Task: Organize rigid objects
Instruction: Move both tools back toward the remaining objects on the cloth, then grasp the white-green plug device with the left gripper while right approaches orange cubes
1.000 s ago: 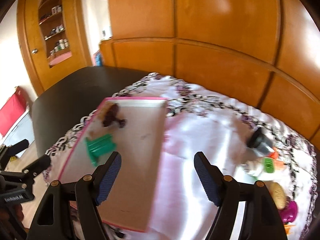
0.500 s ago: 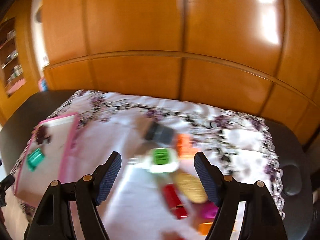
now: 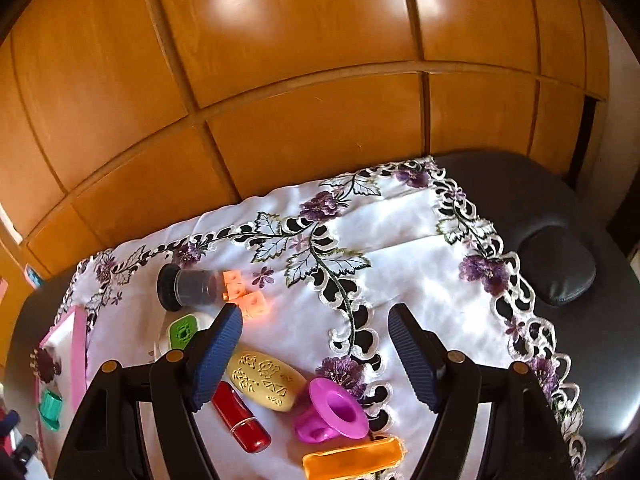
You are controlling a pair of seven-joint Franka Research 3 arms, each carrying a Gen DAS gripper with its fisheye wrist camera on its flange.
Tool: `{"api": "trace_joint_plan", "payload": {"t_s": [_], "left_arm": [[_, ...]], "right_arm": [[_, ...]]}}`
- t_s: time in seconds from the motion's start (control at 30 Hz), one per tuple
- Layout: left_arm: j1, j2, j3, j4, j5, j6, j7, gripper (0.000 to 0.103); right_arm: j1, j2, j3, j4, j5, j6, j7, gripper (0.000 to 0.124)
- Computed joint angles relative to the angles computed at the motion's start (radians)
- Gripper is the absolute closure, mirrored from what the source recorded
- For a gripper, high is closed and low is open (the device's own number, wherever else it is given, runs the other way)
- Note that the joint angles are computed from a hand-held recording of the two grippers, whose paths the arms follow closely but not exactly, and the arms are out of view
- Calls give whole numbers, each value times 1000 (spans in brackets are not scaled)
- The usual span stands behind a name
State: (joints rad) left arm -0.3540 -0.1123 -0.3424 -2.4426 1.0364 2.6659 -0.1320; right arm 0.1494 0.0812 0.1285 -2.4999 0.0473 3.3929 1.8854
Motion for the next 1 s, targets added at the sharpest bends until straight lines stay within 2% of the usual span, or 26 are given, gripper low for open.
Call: {"api": "trace_joint_plan", "payload": {"t_s": [0.03, 0.13, 0.2, 0.27, 0.33, 0.43, 0.6, 0.73, 0.77, 0.87, 1.0], "left_arm": [[1, 25, 5, 19, -13, 16, 21, 0], [-1, 112, 24, 89, -59, 75, 76, 0], [-9, 175, 39, 148, -82, 107, 119, 0], [-26, 227, 52, 208, -88, 104, 172, 0], [-48, 280, 69, 275, -77, 91, 230, 0], [-70, 371, 86, 383, -109, 80, 385, 0], [-114, 513, 125, 561, -168, 38, 588, 0], [-142, 611, 155, 683, -235, 8, 709, 0], [-149, 635, 161, 713, -247, -3, 737, 1], [-148, 698, 158, 792, -317, -28, 838, 11], [-172, 771, 174, 888, -373, -79, 931, 13]], "right_arm": [[-42, 2, 30, 3, -56, -6, 48, 47], [-105, 9, 79, 14, -142, -23, 114, 47], [-81, 11, 61, 15, -125, -19, 93, 47], [-5, 8, 6, 12, -38, -14, 17, 47], [-24, 6, 22, 9, -51, -9, 27, 47], [-134, 9, 99, 14, -188, -17, 143, 47], [-253, 16, 182, 25, -336, -25, 275, 47], [-430, 36, 320, 49, -515, -40, 432, 47], [-464, 41, 351, 53, -535, -46, 450, 47], [-574, 59, 455, 64, -565, -58, 473, 47], [-634, 71, 518, 65, -533, -64, 448, 47]]}}
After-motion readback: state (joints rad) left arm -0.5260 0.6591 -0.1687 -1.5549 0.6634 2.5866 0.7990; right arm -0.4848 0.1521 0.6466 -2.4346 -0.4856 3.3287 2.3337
